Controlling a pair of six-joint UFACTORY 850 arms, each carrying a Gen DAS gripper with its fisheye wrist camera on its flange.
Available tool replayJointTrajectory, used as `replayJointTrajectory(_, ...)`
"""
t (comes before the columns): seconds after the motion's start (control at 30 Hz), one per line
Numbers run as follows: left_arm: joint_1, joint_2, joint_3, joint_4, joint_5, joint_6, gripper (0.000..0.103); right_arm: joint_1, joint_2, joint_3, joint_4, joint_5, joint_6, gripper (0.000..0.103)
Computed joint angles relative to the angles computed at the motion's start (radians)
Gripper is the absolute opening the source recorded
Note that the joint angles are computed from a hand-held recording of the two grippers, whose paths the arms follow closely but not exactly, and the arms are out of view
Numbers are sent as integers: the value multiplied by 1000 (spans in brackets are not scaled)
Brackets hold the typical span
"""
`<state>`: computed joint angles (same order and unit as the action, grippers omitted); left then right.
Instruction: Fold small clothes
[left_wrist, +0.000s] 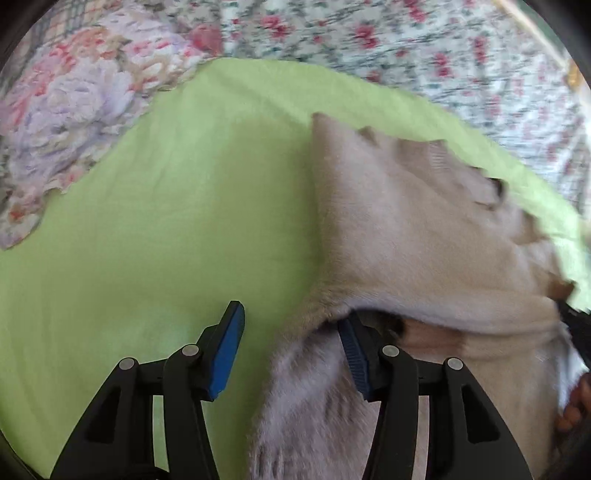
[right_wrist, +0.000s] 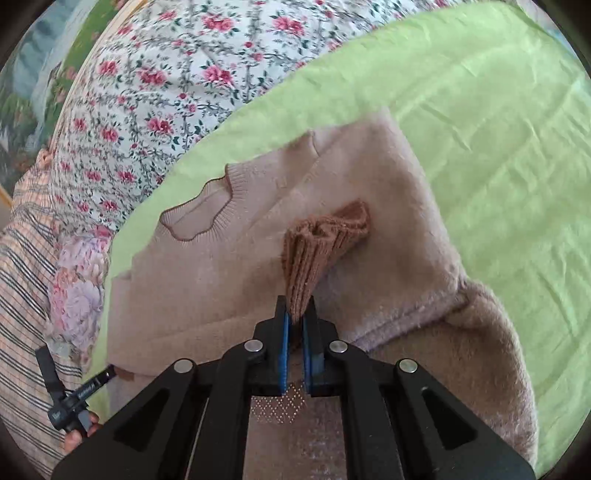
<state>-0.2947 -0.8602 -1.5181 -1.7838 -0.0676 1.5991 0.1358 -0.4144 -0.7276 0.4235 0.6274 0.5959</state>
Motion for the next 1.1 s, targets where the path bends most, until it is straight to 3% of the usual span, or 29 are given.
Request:
replayJointTrajectory(0.1,40,37,34,29,-168,28,55,-3,8,-2,-5,-17,-13,12)
replayJointTrajectory(0.17,56,30,-9,222,-254,-149,77,-6,6,1,-24,-21,9,18)
replayJointTrajectory(0.2,54,14,-47,327,-248,-254,81,-8,7,1,-32,-22,19,20)
replayJointTrajectory(0.33,42,-126,-273,732,-260,-673,82,-13,9,12,-64,-10,79,22)
replayJointTrajectory(0.4,46,-235,-433,931,-346,-882,80,-17,8,14,-84,-6,105,24)
replayJointTrajectory(0.43,44,-274,-492,1010,-366,-970,66,-17,7,9,-78,-11,92,24)
replayJointTrajectory(0.47,39,-286,-511,1059,-359,-1017,47,-11,6,-1,-62,-26,51,24)
replayJointTrajectory(0.5,32,-280,-503,1066,-322,-1022,34,-8,7,-10,-51,-35,15,21)
replayJointTrajectory(0.53,31,-272,-493,1032,-312,-984,9,0,13,-12,-29,-29,-28,14)
replayJointTrajectory(0.57,30,-251,-456,955,-274,-912,9,17,30,-1,9,20,-88,8)
replayJointTrajectory(0.63,19,-196,-364,754,-164,-711,9,44,52,14,73,97,-179,8)
replayJointTrajectory(0.7,8,-178,-324,671,-103,-615,9,48,47,-12,133,42,-268,8)
replayJointTrajectory(0.77,3,-201,-340,739,-89,-666,9,26,6,-66,188,-109,-339,8)
replayJointTrajectory(0.83,3,-214,-364,876,-107,-799,9,1,-24,-86,133,-197,-280,9)
replayJointTrajectory(0.9,6,-220,-382,987,-131,-899,11,-7,-7,-53,50,-172,-166,9)
replayJointTrajectory(0.97,8,-215,-382,1105,-153,-1010,15,5,25,-30,135,-173,-220,14)
replayJointTrajectory(1.03,10,-172,-328,1143,-160,-1041,16,22,56,-7,236,-166,-306,18)
replayJointTrajectory(1.1,8,-114,-241,1090,-129,-975,17,27,96,30,227,-177,-282,24)
